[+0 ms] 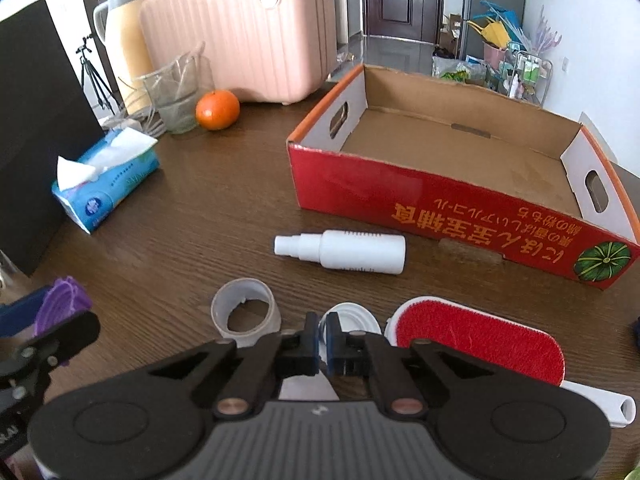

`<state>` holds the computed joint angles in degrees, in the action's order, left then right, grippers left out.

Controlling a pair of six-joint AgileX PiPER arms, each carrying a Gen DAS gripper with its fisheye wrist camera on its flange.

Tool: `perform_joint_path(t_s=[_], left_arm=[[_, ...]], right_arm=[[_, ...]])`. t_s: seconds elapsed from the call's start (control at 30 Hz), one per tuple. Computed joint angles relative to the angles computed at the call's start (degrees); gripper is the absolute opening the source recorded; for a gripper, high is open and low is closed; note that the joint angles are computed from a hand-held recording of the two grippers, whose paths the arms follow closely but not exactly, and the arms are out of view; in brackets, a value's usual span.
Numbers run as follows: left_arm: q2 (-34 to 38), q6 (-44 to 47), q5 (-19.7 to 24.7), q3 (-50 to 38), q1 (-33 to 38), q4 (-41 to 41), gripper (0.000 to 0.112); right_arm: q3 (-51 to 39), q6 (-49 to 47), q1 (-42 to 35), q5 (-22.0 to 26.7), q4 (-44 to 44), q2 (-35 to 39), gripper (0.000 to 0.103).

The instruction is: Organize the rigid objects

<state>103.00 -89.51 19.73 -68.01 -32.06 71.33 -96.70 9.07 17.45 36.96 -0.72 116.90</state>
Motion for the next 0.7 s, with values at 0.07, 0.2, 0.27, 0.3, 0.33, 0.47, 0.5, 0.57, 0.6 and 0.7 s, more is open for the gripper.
perform_joint_path(t_s=[0.07,0.2,0.27,0.3,0.33,0.47,0.5,0.57,0.6,0.7], left_arm=[[0.1,0.5,0.1,-0.1,0.0,-0.5,0.054],[0.1,0.3,-0.1,-0.1,0.1,-0.3,0.054],[0.1,-0.6,-0.3,0.1,0.1,0.8,0.055],[0.1,-1.3,-0.5,0.2,0.1,1.5,0.054],[0.1,-1.7,-0.6,0.2,0.1,1.9,0.055],[0.3,-3.0,0.7,0.1,-1.0,3.4,0.054],[0.4,-3.4,1.3,0.0,-1.5,4.0,0.054],[0.4,-5.0,2.7,0.1,-2.9,6.1,0.054],[0.2,-5.8,3.1,0.2,-3.5,7.1,0.054],[-0.3,-7.1,3.9,0.4,-5.1,8.0,0.054]], right_arm=[[0.7,-0.3,-0.1,-0.6,0.4,-0.8,0.003],[2.6,-0.5,-0.3,-2.1,1.0,-2.5,0.003],[4.2,-0.4,-0.4,-3.1,1.1,-3.9,0.003],[5.2,-0.6,-0.5,-3.6,1.3,-4.7,0.003],[6.2,-0.9,-0.6,-4.1,1.6,-5.6,0.003],[10.7,-2.1,-1.0,-6.0,2.8,-9.4,0.003],[11.9,-2.3,-1.1,-6.7,3.1,-10.5,0.003],[14.4,-3.0,-1.5,-7.9,3.9,-12.6,0.003],[15.7,-3.3,-1.6,-8.6,4.3,-13.8,0.003],[19.2,-4.1,-2.2,-10.1,5.3,-16.8,0.003]])
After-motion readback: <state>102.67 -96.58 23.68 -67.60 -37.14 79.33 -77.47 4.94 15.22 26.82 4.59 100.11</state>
